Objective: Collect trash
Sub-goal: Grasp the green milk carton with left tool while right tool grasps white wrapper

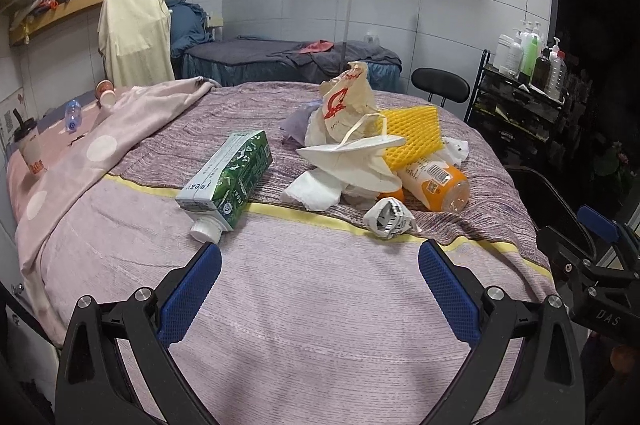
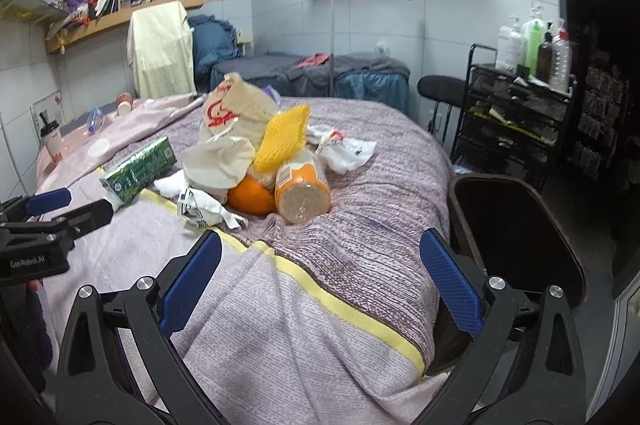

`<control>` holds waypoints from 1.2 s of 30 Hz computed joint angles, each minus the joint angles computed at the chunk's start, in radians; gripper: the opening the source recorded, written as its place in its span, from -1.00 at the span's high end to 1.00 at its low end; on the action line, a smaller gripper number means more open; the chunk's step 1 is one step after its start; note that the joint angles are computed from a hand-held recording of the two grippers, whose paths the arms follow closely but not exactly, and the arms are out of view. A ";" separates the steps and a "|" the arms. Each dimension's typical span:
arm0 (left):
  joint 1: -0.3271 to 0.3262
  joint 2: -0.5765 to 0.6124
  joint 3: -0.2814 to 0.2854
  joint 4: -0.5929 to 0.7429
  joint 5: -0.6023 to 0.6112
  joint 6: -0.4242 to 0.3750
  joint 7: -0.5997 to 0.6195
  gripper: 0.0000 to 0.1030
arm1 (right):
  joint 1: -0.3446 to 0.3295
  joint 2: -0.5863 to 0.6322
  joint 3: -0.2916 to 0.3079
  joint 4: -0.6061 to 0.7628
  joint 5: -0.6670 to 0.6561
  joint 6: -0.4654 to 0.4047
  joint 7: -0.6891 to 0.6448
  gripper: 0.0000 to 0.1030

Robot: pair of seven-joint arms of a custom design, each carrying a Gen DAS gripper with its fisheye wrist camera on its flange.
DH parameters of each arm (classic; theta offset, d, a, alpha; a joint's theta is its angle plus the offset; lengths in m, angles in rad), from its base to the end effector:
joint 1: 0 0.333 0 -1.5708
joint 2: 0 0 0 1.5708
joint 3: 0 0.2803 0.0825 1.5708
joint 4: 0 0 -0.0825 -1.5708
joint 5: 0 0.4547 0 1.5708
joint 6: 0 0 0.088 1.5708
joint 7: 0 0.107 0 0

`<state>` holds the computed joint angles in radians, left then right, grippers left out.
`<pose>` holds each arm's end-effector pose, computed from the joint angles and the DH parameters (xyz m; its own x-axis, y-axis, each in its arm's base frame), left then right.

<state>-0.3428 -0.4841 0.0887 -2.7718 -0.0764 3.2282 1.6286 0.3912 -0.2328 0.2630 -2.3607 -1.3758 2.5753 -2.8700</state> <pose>0.4637 -0.1154 0.3896 -0.2452 -0.9681 0.0521 -0.5837 0.1045 -0.8052 0.4382 0.3556 0.3790 -0.0761 -0.9965 -0.0339 -0.5036 0.0677 -0.8613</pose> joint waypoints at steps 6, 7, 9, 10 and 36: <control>-0.060 0.075 0.127 0.119 -0.046 -0.110 0.079 -0.88 | -0.014 0.075 -0.042 0.070 0.096 0.078 -0.162 -0.90; -0.083 0.096 0.159 0.153 -0.071 -0.147 0.107 -0.88 | -0.016 0.085 -0.048 0.081 0.112 0.090 -0.186 -0.90; -0.129 0.142 0.218 0.224 -0.127 -0.223 0.176 -0.83 | -0.021 0.100 -0.058 0.097 0.127 0.114 -0.214 -0.90; -0.125 0.169 0.218 0.256 -0.140 -0.249 0.194 -0.81 | -0.022 0.109 -0.060 0.107 0.129 0.119 -0.223 -0.90; 0.159 0.621 -0.006 0.806 -0.305 -0.746 0.384 -0.06 | 0.043 0.437 -0.110 0.412 0.793 0.273 -1.104 -0.60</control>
